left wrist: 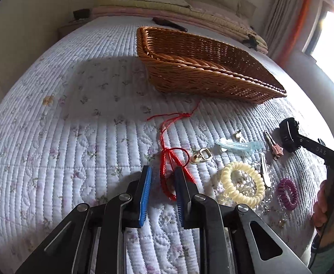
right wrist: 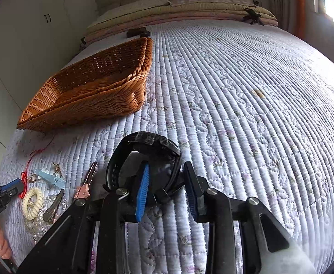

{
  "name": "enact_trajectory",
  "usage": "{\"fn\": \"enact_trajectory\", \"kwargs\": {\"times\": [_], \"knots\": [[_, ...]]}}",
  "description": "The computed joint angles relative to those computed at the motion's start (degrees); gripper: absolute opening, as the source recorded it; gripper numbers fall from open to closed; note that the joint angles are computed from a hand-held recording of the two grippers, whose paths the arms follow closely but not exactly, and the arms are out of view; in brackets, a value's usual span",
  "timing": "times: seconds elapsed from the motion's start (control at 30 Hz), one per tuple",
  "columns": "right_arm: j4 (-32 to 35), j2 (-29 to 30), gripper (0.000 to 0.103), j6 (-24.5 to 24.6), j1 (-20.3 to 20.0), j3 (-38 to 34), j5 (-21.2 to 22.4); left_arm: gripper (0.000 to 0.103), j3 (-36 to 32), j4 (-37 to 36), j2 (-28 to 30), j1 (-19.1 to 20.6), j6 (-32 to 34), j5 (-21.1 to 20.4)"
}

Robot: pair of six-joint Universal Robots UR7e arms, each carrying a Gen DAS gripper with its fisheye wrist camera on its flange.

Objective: Organize jewelry
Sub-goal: 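Grasp the black watch with the right tool while the left tool grasps the red cord, then carry the red cord and watch into the wicker basket and open both tools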

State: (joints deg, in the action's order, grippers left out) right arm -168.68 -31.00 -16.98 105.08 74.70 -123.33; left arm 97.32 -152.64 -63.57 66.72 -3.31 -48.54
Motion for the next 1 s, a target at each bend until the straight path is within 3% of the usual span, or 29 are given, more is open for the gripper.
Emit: {"fn": "enact_trajectory", "kwargs": {"times": [0.17,0.3,0.33,0.37,0.4,0.47,0.57,0.6,0.83,1.0], "knots": [[-0.83,0.07,0.033,-0.66,-0.1,0.13,0.21,0.021,0.15,1.21,-1.02,0.72,-1.3,-2.14],[-1.2,2.14,0.032,-1.6,0.58,-2.14,-1.8,0.021,-1.96,3.11,2.09,-0.91,-0.01,4.77],[-1.56,2.66,0.031,-2.15,0.79,-2.64,-2.31,0.019,-2.15,3.35,2.7,-1.49,0.25,6.89],[-2.2,2.91,0.03,-2.78,0.91,-2.74,-2.39,0.01,-2.09,3.2,2.94,-1.84,0.26,8.03],[-2.8,2.87,0.029,-3.27,0.91,-2.46,-2.05,0.005,-1.8,2.66,2.84,-1.91,0.44,7.67],[-3.33,2.06,0.028,-3.54,0.62,-1.34,-0.2,0.005,-0.33,-1.4,2.48,-1.93,2.13,7.0],[-5.33,0.62,0.027,-4.37,0.22,1.06,3.29,0.005,2.63,-7.36,0.21,-0.92,3.99,-0.55],[-6.05,0.46,0.027,-4.73,0.24,1.47,3.83,0.005,3.18,-7.66,-0.32,-0.91,3.42,-1.14],[-13.17,-1.83,0.027,-7.65,1.32,5.57,8.05,0.005,6.09,-16.6,-3.44,-3.85,9.25,-1.95],[-8.79,0.33,0.027,-10.64,4.24,-1.96,7.95,0.005,0.01,-19.56,-1.3,-6.49,16.33,-2.15]]}}
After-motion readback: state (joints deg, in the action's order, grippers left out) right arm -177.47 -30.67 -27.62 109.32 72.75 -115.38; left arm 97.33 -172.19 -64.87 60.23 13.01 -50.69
